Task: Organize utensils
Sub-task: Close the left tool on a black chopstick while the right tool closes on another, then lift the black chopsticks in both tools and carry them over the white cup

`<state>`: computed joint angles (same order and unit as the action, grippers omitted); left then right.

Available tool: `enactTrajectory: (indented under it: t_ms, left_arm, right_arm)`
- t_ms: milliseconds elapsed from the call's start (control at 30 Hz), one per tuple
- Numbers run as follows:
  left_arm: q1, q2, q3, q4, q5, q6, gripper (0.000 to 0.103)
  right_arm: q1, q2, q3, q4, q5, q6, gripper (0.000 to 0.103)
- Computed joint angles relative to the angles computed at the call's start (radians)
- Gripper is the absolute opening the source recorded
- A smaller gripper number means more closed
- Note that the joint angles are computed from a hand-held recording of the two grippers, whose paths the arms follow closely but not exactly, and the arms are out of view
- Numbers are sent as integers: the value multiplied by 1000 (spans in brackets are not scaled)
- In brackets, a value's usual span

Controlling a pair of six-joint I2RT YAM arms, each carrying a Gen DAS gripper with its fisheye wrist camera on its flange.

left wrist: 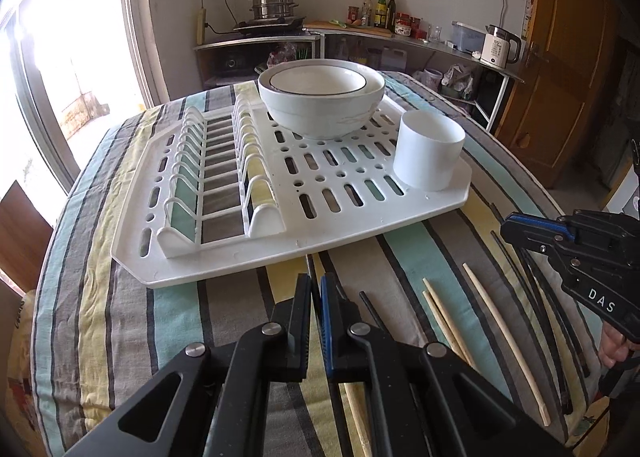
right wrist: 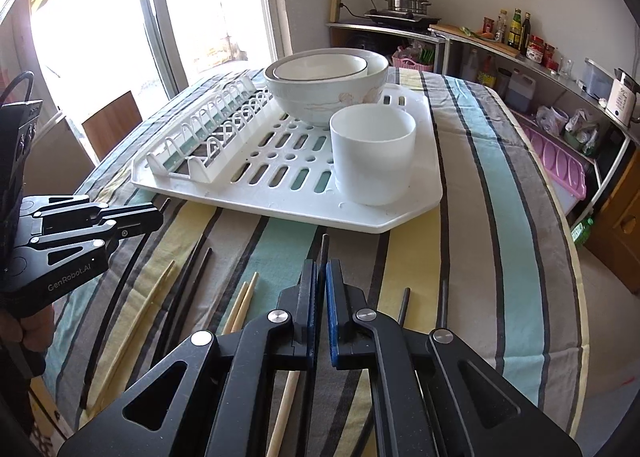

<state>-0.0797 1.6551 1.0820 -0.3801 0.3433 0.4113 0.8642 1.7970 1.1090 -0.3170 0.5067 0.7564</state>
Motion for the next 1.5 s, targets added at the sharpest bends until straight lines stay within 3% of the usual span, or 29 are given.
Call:
enactTrajectory:
  t_ms: [433, 700, 1133, 1500]
  left_arm:
    - [142, -264, 25, -117, 189, 11, 4]
    - [200, -380, 17, -174, 265, 29, 3]
    - [208, -406, 19, -195, 280, 34, 3]
    - [178, -355, 122, -214, 289, -8, 3]
  right_arm:
    - [122, -196, -2, -73, 224, 15, 4]
    - [213, -241, 11, -119, 344, 43, 4]
    - [254, -257, 2, -140, 386, 71, 4]
    - [236, -292, 9, -124, 400, 21, 4]
